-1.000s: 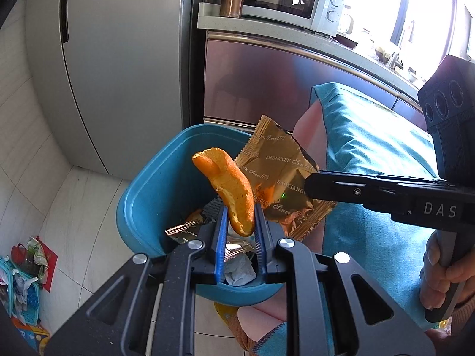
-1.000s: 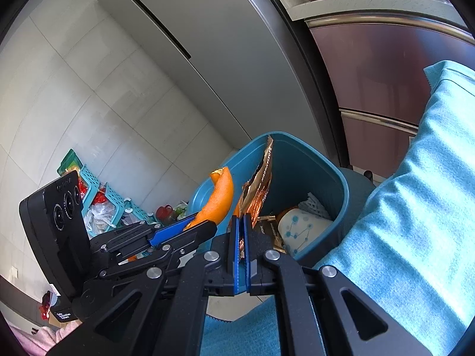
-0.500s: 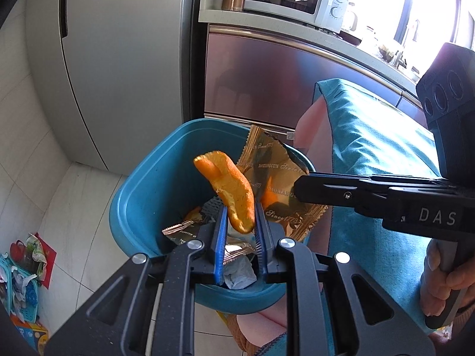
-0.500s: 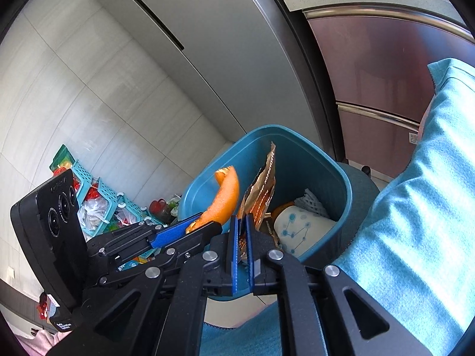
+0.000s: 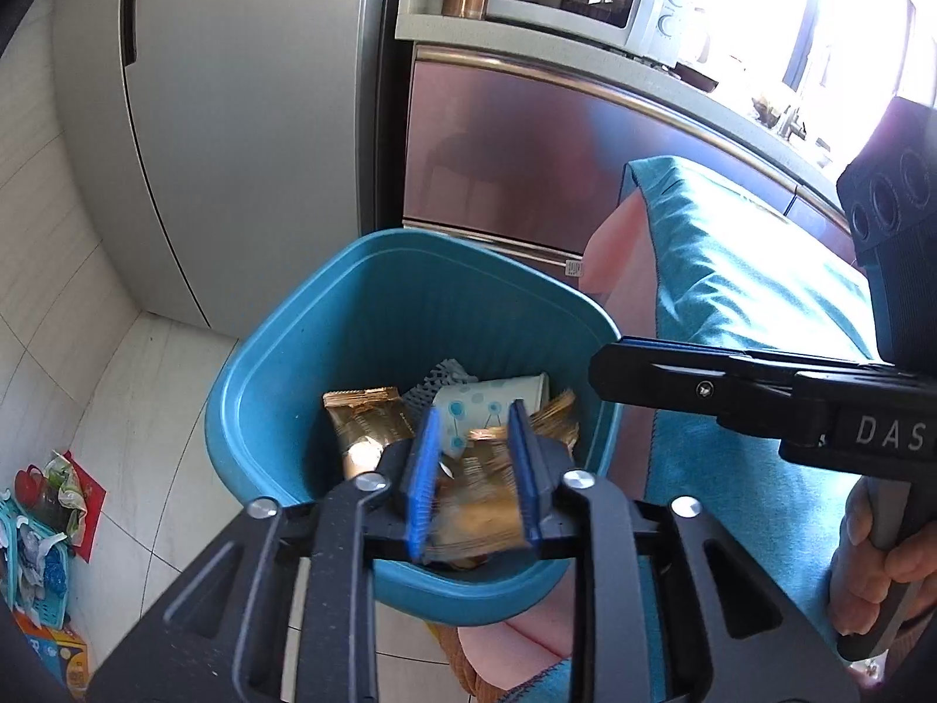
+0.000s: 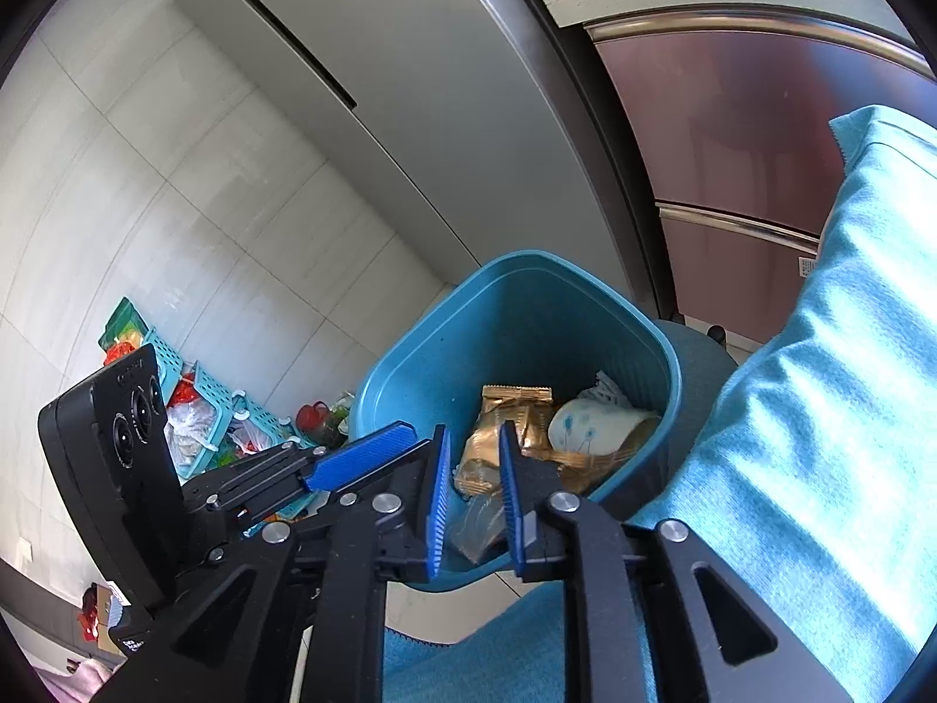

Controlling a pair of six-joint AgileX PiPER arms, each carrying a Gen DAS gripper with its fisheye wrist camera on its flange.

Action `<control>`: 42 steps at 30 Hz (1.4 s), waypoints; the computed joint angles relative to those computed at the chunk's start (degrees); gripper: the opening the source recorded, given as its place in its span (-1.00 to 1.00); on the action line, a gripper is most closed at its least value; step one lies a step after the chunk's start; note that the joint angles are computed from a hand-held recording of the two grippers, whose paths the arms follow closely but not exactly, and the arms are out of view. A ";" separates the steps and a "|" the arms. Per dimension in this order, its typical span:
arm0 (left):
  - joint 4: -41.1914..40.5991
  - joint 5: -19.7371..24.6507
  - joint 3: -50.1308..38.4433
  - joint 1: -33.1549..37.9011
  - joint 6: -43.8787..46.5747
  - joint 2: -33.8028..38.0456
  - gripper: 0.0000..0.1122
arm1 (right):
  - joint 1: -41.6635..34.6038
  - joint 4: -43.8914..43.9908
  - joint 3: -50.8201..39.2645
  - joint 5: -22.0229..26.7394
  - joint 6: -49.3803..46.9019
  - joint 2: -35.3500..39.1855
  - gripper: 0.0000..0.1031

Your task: Collect trash

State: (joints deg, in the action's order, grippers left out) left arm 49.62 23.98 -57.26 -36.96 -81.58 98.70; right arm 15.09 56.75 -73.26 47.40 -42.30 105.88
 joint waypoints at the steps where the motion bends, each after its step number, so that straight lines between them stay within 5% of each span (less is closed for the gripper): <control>1: 0.76 0.16 0.22 -0.34 -0.88 -0.40 -0.45 | -0.46 0.61 0.46 0.02 -0.78 -0.28 -0.56; 11: 11.34 4.34 3.86 -5.93 -13.49 -6.48 0.20 | -4.85 4.10 9.87 -2.75 -9.02 -9.36 -0.04; 17: 19.80 11.97 4.86 -13.85 -22.87 -9.47 0.73 | -9.32 7.08 18.24 -4.98 -15.64 -19.26 0.43; 25: 26.27 23.31 2.41 -24.90 -30.78 -8.94 0.74 | -16.79 9.92 30.90 -10.50 -23.88 -35.17 0.86; 32: 30.81 32.94 -2.79 -32.71 -34.00 -5.40 0.73 | -25.48 11.82 38.51 -13.58 -28.23 -46.52 0.87; 42: 32.72 41.21 -11.29 -39.01 -33.74 1.66 0.73 | -43.66 18.51 45.58 -9.56 -38.93 -59.22 0.87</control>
